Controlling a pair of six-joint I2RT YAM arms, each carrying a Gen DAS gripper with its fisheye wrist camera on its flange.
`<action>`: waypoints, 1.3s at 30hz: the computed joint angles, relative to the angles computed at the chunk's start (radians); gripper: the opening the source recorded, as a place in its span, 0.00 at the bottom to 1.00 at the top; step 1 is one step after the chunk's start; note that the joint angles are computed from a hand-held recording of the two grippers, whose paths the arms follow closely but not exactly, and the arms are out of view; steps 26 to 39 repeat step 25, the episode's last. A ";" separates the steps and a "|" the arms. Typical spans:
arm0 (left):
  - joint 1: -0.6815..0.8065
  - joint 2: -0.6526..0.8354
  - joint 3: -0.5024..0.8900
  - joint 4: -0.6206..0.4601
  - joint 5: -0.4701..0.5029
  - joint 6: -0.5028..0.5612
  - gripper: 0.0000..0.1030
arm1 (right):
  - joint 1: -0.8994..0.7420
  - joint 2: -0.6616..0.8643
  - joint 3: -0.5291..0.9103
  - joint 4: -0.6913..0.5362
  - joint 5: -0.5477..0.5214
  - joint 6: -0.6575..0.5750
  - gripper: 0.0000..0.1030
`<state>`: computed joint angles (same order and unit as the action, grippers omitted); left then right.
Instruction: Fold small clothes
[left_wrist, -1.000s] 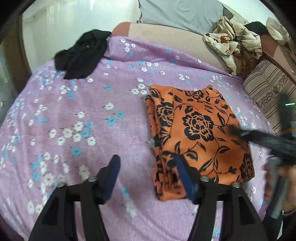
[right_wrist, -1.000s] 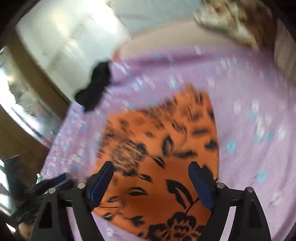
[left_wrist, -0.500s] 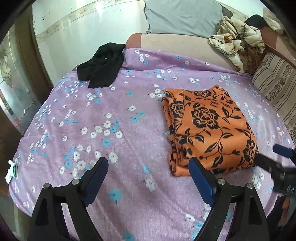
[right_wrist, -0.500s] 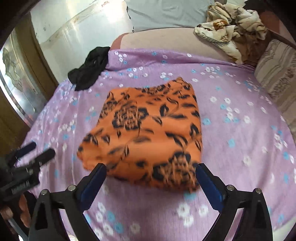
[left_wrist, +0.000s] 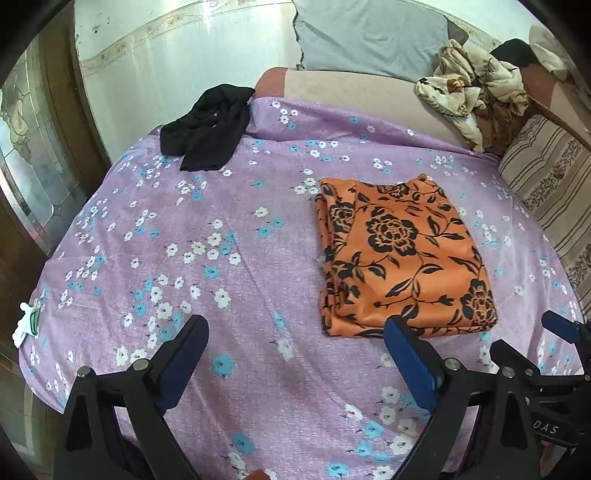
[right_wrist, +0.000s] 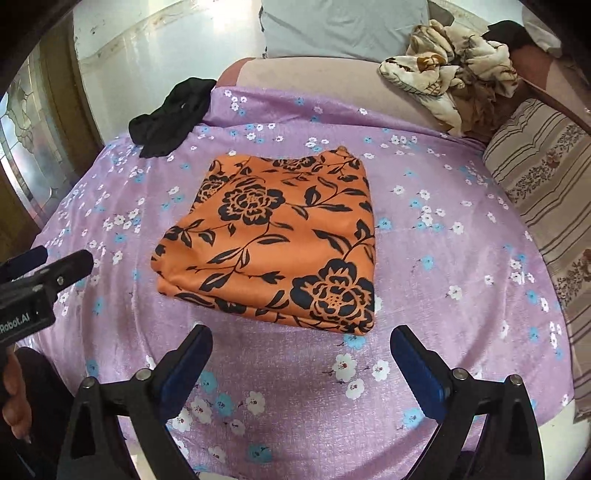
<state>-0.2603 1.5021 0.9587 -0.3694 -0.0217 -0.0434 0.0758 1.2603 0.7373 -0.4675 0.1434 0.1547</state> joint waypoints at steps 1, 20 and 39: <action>-0.004 0.000 0.003 -0.002 -0.003 -0.004 0.93 | -0.001 -0.004 0.005 -0.004 0.006 -0.004 0.96; -0.104 0.046 0.053 0.025 -0.081 -0.036 0.93 | -0.037 0.005 0.047 -0.010 0.016 -0.037 0.96; -0.114 0.069 0.083 0.024 -0.074 -0.031 0.93 | -0.049 0.026 0.058 0.000 0.010 -0.040 0.96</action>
